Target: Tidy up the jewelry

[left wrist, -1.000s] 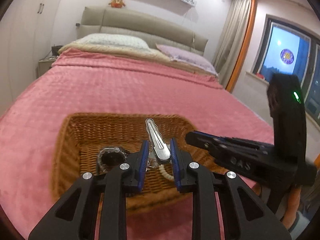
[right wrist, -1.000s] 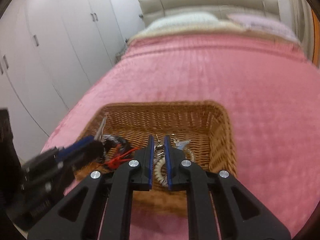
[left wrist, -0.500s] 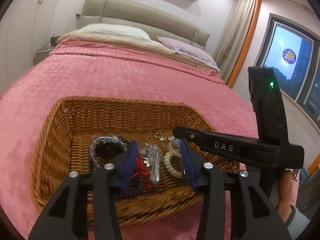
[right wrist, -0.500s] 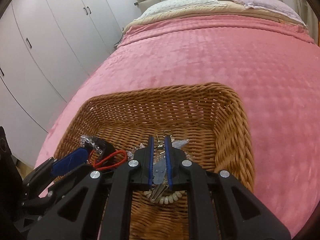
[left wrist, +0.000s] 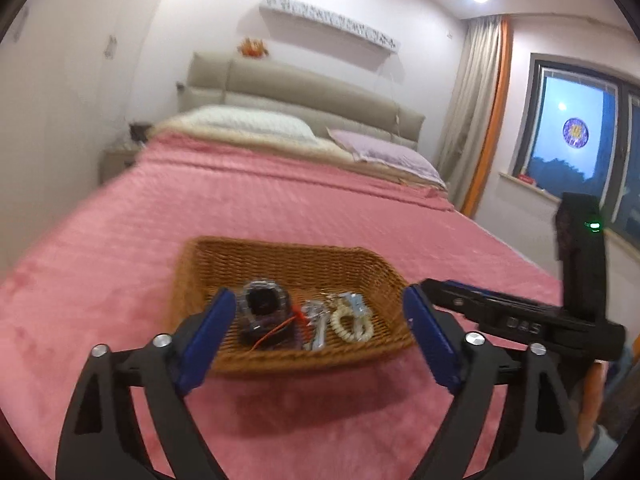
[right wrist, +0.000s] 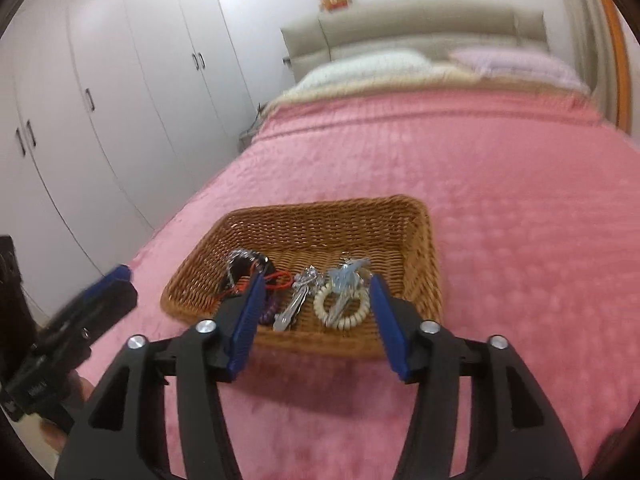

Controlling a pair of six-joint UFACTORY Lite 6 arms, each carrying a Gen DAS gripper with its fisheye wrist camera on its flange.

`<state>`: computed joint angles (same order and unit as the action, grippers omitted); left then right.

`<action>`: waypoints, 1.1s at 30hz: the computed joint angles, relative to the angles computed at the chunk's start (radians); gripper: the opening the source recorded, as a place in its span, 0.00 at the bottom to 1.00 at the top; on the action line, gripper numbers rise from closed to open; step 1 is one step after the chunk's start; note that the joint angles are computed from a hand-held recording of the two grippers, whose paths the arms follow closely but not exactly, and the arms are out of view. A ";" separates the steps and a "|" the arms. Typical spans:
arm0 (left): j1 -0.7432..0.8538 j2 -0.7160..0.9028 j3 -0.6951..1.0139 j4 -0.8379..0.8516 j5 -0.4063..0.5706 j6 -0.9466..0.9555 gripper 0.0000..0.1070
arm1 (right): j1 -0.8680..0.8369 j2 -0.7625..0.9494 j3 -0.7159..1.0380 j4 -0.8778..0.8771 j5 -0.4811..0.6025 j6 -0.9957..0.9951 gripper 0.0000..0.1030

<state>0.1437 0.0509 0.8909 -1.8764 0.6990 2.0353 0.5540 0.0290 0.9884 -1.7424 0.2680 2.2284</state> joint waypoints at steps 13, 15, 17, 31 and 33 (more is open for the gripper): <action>0.078 -0.580 -0.632 -0.559 -0.027 0.579 0.89 | 0.523 -0.023 -0.276 0.000 0.672 0.233 0.58; 0.087 -0.554 -0.644 -0.596 -0.001 0.605 0.89 | 0.558 0.002 -0.290 -0.006 0.728 0.275 0.58; 0.086 -0.522 -0.652 -0.639 0.013 0.649 0.89 | 0.576 0.027 -0.287 0.003 0.767 0.274 0.58; 0.054 -0.356 -0.616 -0.729 0.018 0.748 0.89 | 0.557 0.070 -0.298 -0.031 0.752 0.344 0.58; 0.048 -0.366 -0.625 -0.742 0.020 0.761 0.89 | 0.557 0.070 -0.306 -0.041 0.759 0.358 0.58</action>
